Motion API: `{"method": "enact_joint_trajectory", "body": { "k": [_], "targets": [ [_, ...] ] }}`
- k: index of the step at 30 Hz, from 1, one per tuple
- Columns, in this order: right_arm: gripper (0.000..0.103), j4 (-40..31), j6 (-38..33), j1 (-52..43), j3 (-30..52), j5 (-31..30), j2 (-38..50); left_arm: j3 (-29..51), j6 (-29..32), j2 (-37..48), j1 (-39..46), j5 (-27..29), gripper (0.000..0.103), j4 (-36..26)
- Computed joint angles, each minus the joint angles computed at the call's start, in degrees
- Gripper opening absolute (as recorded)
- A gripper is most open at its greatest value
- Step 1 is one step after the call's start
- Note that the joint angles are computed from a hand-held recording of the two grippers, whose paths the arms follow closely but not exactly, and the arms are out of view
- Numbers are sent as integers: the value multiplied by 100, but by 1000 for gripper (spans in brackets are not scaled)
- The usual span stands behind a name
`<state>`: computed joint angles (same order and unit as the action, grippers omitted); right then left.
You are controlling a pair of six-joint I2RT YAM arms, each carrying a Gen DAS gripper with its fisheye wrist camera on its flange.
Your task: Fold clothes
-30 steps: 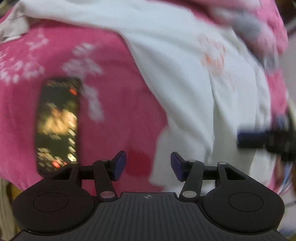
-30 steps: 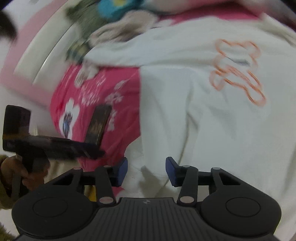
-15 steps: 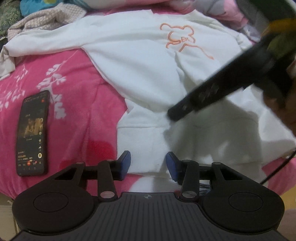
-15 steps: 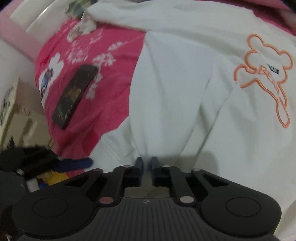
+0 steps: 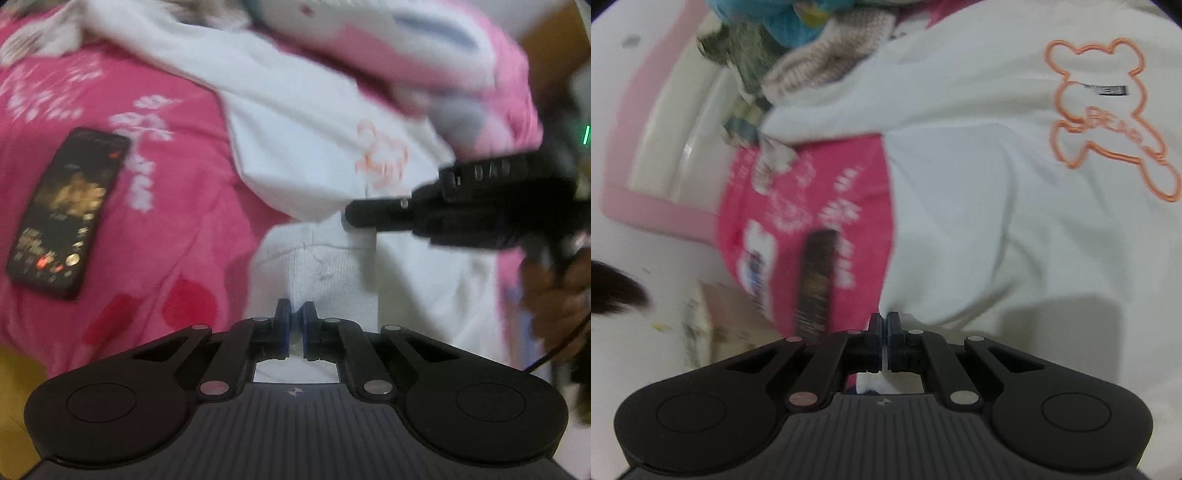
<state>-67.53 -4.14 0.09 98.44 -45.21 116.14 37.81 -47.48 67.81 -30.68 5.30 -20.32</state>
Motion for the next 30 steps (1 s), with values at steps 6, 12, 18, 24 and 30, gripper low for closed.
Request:
{"method": "enact_joint_trajectory", "body": {
  "k": [6, 12, 18, 24, 30],
  "targets": [
    [3, 439, 578, 516, 234, -866, 332, -1142, -1524, -1302, 1208, 858, 4, 316],
    [11, 221, 630, 1126, 387, -343, 1140, -2109, -1903, -1200, 1951, 1508, 4, 501],
    [32, -333, 297, 897, 647, 398, 1084, -2215, -1935, -1100, 1833, 1779, 5, 700],
    [32, -765, -273, 748, 1935, 1374, 1350, -1364, -294, -708, 2180, 1663, 8, -880],
    [53, -576, -254, 1312, 3981, 1991, 2380, -1019, 229, -517, 2617, 1911, 26, -760]
  ]
}}
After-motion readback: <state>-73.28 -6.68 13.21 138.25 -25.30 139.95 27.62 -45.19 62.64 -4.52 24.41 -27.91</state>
